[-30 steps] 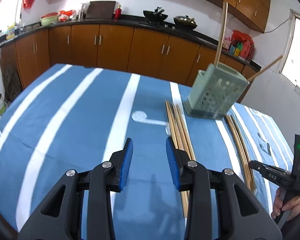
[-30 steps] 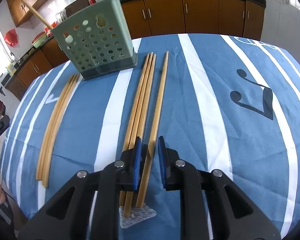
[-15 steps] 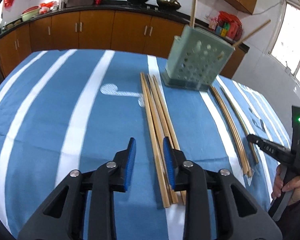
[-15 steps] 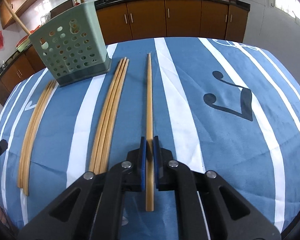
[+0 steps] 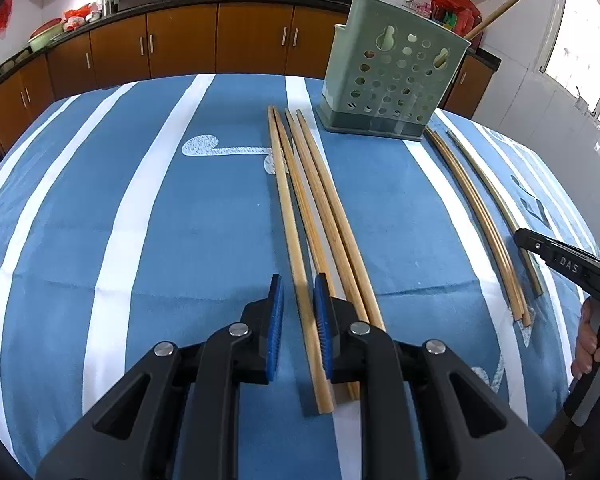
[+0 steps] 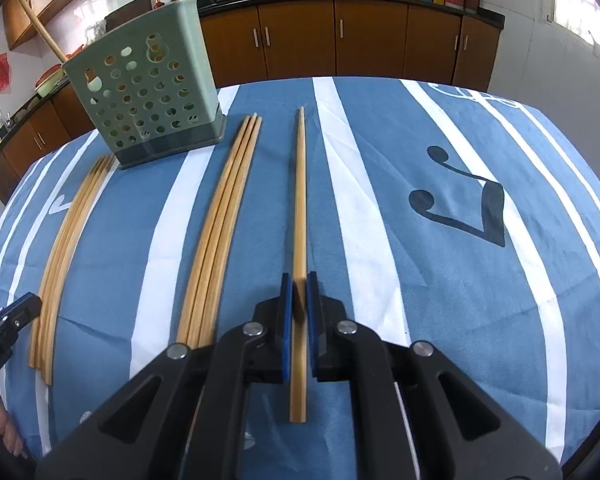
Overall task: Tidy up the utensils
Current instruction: 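Grasp another wooden chopstick with each gripper from the table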
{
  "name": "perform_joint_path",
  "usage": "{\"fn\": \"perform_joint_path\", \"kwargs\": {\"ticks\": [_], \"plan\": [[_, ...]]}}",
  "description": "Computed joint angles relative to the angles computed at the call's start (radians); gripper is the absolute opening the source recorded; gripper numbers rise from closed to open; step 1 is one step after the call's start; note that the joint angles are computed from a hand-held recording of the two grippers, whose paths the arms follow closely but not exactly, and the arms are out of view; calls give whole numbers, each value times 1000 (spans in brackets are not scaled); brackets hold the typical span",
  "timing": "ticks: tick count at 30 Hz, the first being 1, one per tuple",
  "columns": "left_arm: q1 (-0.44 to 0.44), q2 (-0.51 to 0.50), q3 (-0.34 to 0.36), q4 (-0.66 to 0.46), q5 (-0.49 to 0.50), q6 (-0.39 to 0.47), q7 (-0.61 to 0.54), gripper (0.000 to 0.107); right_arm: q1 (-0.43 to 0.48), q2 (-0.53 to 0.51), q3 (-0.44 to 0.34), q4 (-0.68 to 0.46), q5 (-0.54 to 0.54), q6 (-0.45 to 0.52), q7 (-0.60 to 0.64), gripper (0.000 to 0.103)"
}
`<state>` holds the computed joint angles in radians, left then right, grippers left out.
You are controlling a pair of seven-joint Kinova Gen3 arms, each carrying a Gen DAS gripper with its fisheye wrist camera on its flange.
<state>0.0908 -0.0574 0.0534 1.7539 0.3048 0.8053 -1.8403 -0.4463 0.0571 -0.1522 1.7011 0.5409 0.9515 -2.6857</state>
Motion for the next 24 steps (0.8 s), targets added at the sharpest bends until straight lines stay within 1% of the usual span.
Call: {"fn": "perform_joint_path", "kwargs": {"ticks": [3,4,6,8,10,14,18,22,24], "plan": [[6,3,13,-2,-37,-14,39,16,0,-5,-2,7,-7,-12,7,11],[8,4,16,-3,-49,-18,50,15,-1,-7,-4,9,-7,-13,6,12],[12,6,20,-3,-76,-28,77,9,-3,-8,-7,12,-2,-13,1,12],[10,10,12,-6,-66,-27,71,8,-5,-8,-8,15,3,-14,-2,12],[7,16,11,-14,-79,-26,85,8,-3,-7,-8,13,3,-15,5,9],[-15,41,-4,-44,-94,-18,110,8,5,-6,-2,14,1,-26,10,8],[-42,57,-16,-62,-95,-12,115,8,10,-6,3,18,11,-34,-3,8],[-68,62,-27,-66,-52,-3,73,8,8,-7,0,26,26,-38,-14,9],[-76,58,-29,-63,-39,4,53,8,10,-12,-1,28,12,-44,-6,11]]}}
